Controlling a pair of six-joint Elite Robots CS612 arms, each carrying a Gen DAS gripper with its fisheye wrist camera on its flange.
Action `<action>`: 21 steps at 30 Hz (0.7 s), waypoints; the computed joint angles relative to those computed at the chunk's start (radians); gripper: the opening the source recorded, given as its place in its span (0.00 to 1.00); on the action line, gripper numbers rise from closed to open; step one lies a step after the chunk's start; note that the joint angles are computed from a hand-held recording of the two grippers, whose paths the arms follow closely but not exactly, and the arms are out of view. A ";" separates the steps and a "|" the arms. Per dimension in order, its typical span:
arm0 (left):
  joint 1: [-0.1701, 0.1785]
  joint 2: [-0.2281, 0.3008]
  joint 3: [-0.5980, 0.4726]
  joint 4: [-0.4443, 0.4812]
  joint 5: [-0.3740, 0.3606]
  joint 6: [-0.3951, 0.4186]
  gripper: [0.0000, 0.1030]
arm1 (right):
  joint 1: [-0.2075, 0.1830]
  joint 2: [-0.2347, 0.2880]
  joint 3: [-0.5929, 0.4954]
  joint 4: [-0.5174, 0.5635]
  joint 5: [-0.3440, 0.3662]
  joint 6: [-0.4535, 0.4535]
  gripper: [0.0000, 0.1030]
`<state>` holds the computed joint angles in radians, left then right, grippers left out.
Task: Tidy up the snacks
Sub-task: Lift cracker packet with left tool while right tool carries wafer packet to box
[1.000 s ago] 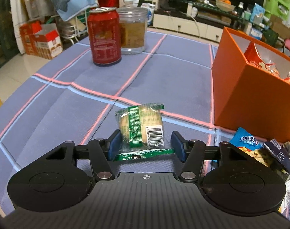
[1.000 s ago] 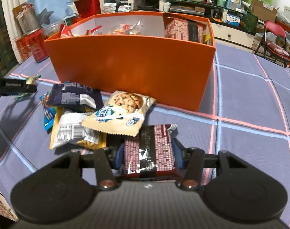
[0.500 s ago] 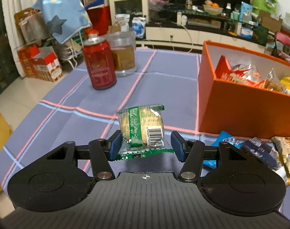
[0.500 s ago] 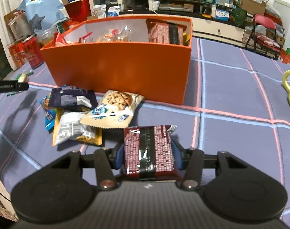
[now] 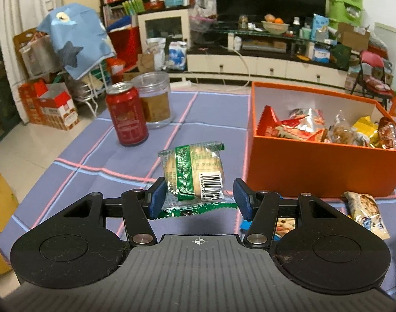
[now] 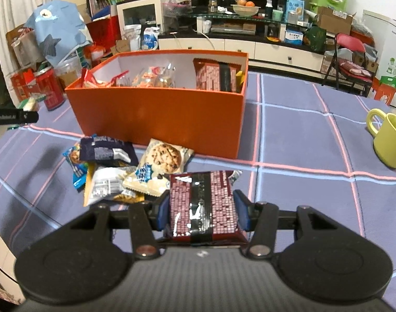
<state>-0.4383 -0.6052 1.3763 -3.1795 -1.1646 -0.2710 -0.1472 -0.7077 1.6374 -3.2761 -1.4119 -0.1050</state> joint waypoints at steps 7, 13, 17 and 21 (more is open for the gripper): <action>-0.004 -0.005 0.007 -0.023 -0.028 0.003 0.26 | -0.003 -0.007 0.021 -0.093 0.026 0.003 0.51; -0.012 -0.012 0.015 -0.065 -0.067 0.034 0.26 | -0.007 -0.008 0.031 -0.168 0.079 0.013 0.51; -0.016 -0.014 0.017 -0.071 -0.098 0.044 0.26 | 0.003 -0.009 0.033 -0.183 0.047 -0.017 0.51; -0.020 -0.019 0.025 -0.092 -0.113 0.050 0.26 | 0.001 -0.013 0.035 -0.196 0.056 -0.009 0.51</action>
